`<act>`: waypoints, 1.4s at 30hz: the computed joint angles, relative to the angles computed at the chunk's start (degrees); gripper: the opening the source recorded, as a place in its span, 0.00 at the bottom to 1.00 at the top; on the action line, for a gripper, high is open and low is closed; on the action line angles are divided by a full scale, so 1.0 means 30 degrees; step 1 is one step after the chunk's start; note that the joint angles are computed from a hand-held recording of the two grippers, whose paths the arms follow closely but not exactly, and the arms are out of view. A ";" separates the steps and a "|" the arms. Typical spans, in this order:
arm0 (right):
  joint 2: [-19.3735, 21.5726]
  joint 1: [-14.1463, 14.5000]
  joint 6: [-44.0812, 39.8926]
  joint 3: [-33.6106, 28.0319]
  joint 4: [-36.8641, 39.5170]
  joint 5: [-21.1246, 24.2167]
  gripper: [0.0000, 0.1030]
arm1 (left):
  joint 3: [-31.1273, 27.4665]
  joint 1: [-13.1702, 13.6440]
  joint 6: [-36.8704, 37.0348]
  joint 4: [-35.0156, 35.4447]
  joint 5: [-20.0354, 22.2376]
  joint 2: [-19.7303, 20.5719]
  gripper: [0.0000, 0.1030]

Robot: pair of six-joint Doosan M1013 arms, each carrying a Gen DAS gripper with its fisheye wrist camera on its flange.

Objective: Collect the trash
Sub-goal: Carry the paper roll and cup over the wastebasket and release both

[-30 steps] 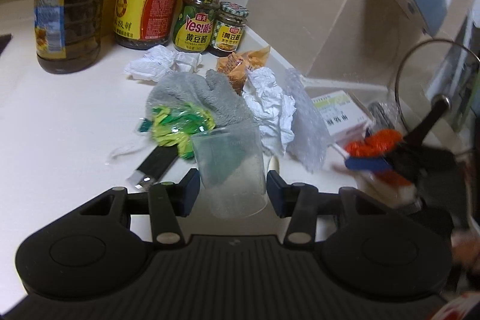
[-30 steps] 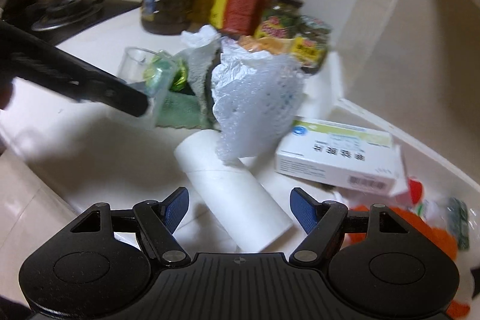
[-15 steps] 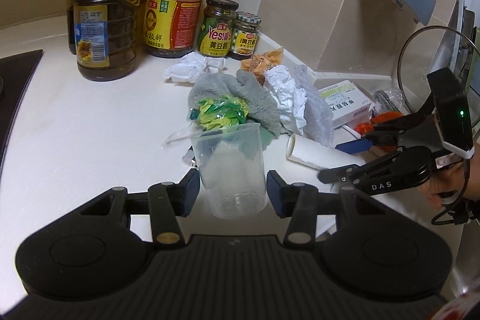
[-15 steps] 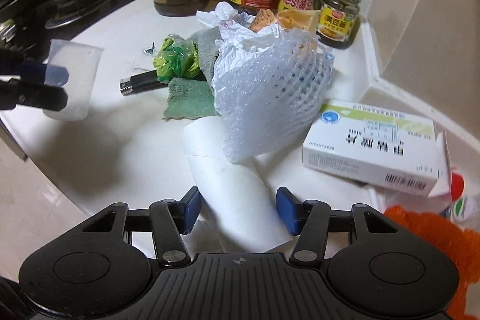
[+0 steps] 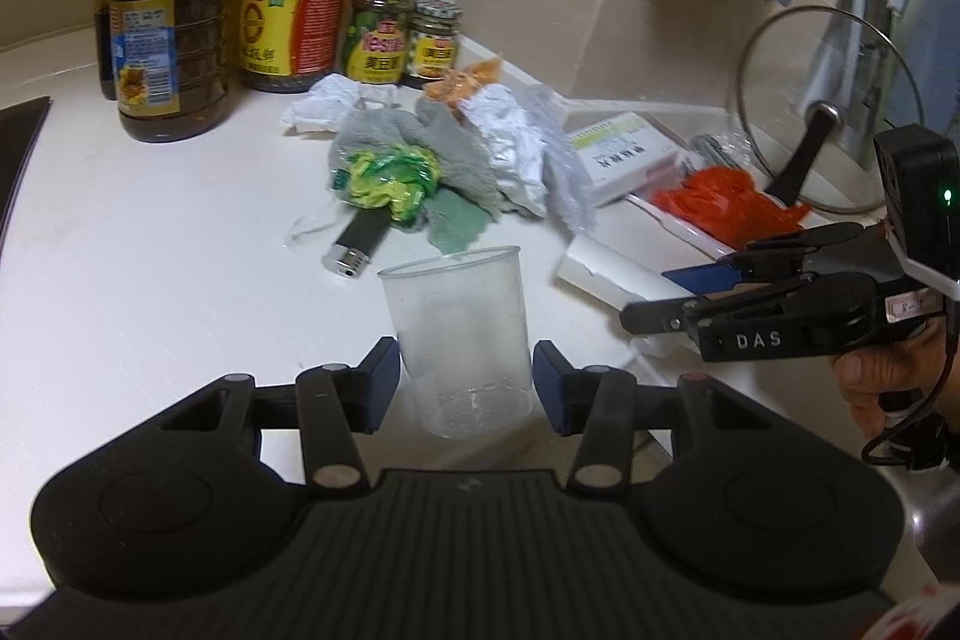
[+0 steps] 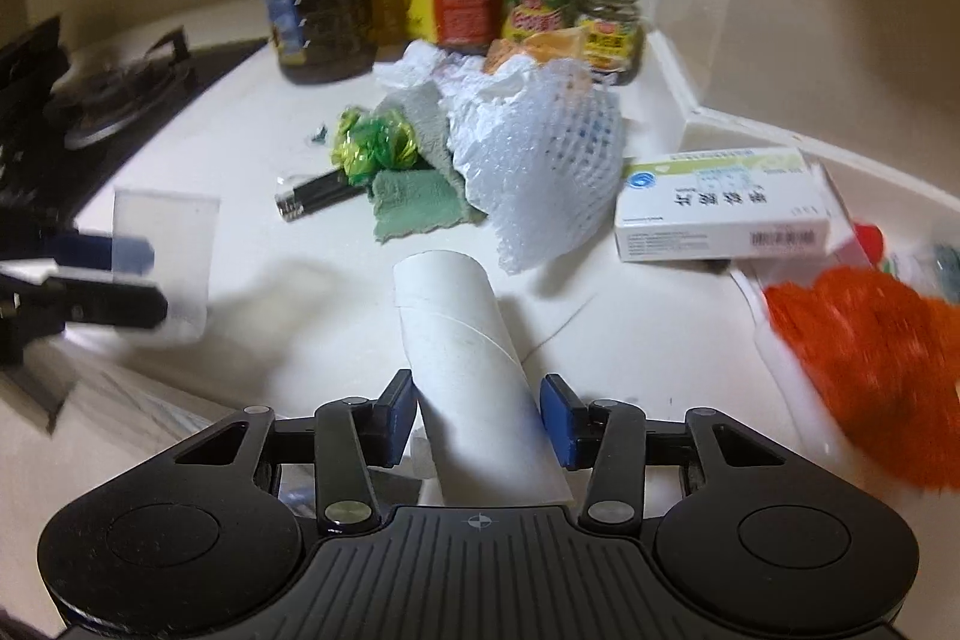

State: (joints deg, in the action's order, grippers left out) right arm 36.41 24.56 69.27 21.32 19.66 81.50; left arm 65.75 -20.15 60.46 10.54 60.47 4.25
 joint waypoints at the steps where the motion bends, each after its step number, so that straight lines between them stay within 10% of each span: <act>1: -0.0353 0.0000 0.0285 0.0590 0.0106 -0.0413 0.44 | 0.0047 -0.0058 0.0169 -0.0096 -0.0022 -0.0059 0.43; 17: -0.6652 0.1649 0.5165 1.0691 -0.1061 -0.5520 0.44 | 0.2747 -0.0330 0.2859 -0.3024 0.1172 -0.2072 0.43; 42: -0.6678 0.3250 0.5876 1.4716 -0.5973 -0.5712 0.44 | 0.5034 0.0200 0.3895 -0.5079 0.2947 -0.1269 0.43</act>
State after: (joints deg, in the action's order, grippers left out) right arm 16.38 34.31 86.90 65.47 1.74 64.36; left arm 80.86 -19.55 72.14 -4.69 69.31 0.44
